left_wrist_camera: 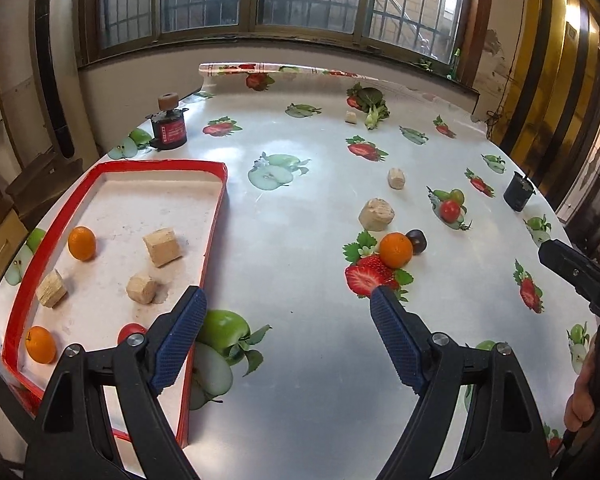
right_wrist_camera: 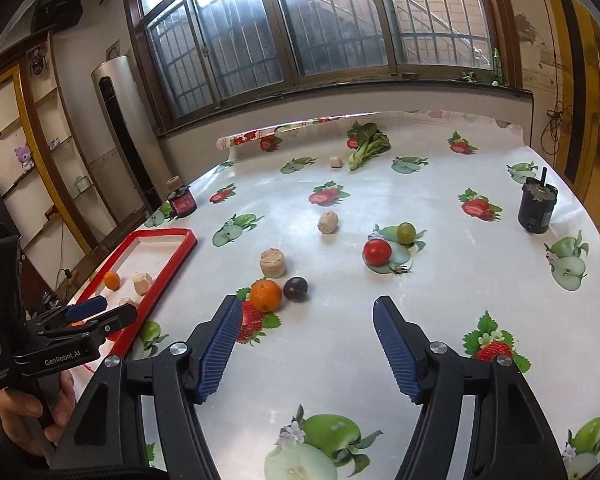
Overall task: Organize fruits
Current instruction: 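Move both open grippers back toward the remaining fruit on the table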
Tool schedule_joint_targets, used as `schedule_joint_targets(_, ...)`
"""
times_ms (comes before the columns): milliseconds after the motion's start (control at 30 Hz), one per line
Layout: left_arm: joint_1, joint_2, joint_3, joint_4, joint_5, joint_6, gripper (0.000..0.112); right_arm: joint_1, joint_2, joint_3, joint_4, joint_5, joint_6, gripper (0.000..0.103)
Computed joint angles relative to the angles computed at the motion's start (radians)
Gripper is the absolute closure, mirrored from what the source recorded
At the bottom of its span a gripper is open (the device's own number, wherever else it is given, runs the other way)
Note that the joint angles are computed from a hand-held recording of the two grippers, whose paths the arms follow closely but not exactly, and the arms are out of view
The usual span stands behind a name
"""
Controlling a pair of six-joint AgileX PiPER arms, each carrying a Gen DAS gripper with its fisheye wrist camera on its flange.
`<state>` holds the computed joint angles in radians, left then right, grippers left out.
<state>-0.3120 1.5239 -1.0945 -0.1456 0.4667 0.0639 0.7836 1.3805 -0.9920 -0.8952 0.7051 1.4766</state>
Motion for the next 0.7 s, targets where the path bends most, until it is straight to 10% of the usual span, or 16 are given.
schedule_joint_targets(700, -0.139, 0.225, -0.268, 0.018, 0.122, 0.057, 0.028, -0.232, 0.08, -0.029, 0.227, -0.141, -0.316, 0.034)
